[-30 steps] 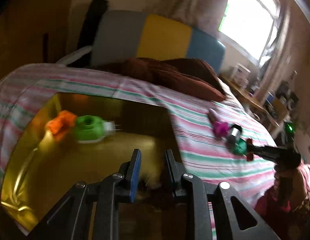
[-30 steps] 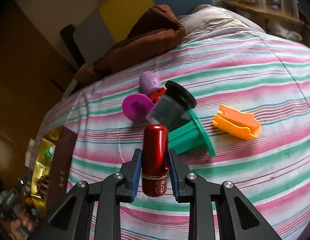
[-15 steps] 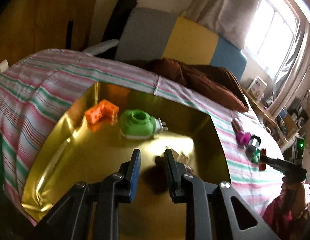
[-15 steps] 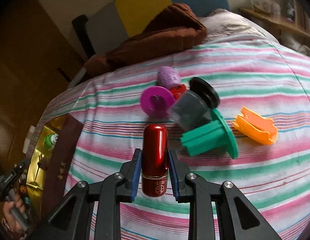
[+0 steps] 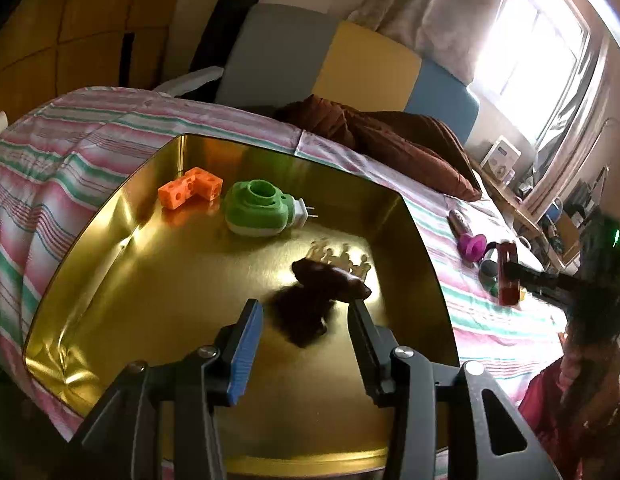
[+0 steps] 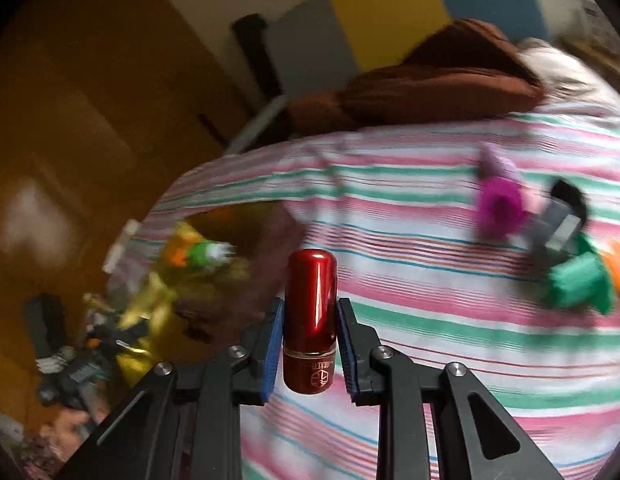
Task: Organize rigid objects
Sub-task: 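Place the comb piece in the tray with the left tool while the right lowers the cylinder, then move both open tools back toward the remaining toys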
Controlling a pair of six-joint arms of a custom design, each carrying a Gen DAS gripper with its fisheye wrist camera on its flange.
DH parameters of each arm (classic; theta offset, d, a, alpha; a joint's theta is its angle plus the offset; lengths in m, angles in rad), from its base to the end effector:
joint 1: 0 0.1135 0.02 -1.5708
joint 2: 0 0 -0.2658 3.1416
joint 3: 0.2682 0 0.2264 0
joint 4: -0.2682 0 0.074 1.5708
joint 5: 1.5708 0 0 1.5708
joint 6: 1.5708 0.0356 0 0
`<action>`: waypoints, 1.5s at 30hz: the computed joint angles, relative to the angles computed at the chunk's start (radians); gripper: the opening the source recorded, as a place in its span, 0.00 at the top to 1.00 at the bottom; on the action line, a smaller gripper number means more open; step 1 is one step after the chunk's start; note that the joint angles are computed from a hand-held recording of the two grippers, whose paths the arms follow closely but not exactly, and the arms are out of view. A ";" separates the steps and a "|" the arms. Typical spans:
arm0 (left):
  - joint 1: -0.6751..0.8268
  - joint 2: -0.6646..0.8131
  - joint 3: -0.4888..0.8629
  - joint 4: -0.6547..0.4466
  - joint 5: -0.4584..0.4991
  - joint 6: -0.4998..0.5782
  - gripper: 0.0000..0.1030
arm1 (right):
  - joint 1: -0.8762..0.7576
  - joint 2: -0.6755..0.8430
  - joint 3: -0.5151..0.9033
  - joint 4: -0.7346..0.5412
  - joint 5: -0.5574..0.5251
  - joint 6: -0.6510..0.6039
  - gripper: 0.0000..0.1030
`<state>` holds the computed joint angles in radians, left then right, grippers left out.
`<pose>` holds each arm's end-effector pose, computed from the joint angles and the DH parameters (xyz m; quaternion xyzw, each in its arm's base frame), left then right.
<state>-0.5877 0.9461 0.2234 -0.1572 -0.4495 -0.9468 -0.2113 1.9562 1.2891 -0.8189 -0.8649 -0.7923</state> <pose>0.1214 -0.0623 0.1480 -0.2381 0.8890 -0.0782 0.3832 0.3350 -0.0441 0.1751 -0.2768 0.8640 0.3486 0.2351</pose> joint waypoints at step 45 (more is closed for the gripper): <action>-0.239 0.000 0.049 -0.155 -0.156 -0.143 0.57 | 0.458 -0.275 -0.373 0.614 0.421 0.398 0.38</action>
<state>-0.8263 0.9461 0.2722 -0.3122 -0.6053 -1.0901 0.2467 1.6815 0.9156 -0.2045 -0.4444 -0.3943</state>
